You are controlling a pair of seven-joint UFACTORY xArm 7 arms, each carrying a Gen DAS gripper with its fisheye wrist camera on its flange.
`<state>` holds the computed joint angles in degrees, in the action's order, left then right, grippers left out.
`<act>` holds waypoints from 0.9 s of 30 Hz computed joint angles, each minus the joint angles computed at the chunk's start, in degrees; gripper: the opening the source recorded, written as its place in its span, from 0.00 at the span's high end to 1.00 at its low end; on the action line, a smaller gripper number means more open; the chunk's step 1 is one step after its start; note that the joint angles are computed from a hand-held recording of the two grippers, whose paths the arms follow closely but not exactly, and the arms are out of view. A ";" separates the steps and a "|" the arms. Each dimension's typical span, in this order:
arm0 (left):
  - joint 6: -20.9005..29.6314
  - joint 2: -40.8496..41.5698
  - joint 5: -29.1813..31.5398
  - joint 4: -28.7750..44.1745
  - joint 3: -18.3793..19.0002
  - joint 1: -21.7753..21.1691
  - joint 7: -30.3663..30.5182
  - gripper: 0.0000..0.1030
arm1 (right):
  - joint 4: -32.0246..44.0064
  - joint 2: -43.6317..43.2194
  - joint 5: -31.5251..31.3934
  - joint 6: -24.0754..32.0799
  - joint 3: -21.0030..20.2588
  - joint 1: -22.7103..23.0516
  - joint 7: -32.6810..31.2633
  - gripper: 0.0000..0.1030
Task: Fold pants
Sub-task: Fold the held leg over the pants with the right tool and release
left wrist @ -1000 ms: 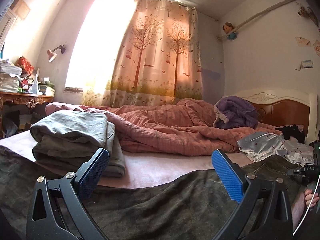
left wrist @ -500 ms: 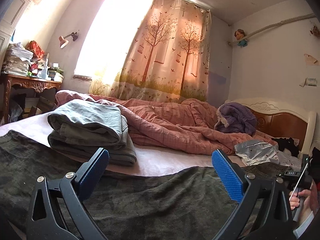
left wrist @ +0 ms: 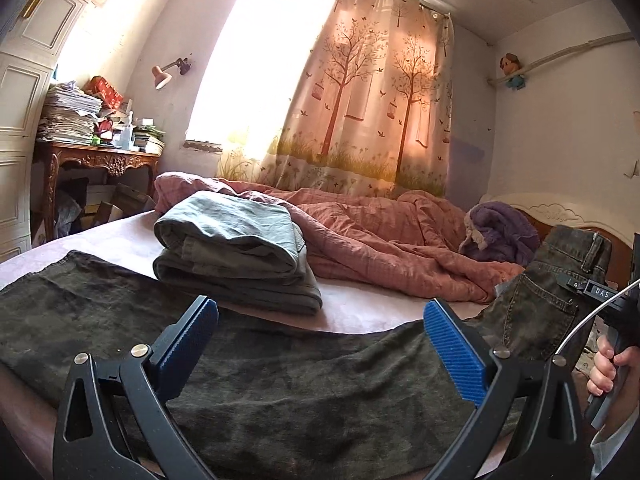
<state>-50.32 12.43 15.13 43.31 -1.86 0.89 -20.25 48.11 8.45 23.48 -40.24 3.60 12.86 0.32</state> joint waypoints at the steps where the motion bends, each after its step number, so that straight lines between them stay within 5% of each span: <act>1: -0.20 -0.10 0.55 -0.29 0.18 0.40 -0.34 0.01 | 0.62 0.24 -1.11 0.34 0.56 0.35 0.37 0.83; 11: -1.24 0.90 2.80 -1.47 1.28 2.99 -0.78 0.01 | 11.00 9.29 -10.92 6.59 3.59 3.49 8.62 0.83; 17: -1.43 2.07 4.99 -1.34 1.58 5.21 -3.57 0.01 | 19.75 17.19 -3.87 16.88 -1.80 11.91 3.90 0.83; 21: -0.79 2.71 5.61 -1.31 1.67 5.96 -4.47 0.01 | 23.33 20.79 -10.47 25.87 3.22 5.70 8.33 0.83; 24: -0.14 2.93 3.48 -1.57 1.64 5.32 -3.02 0.01 | 22.26 21.54 -16.08 24.16 11.24 -2.79 11.53 0.83; 27: 0.06 3.07 4.75 -1.42 1.33 5.67 -3.60 0.01 | 21.88 20.32 -18.40 26.55 8.95 -1.33 12.46 0.83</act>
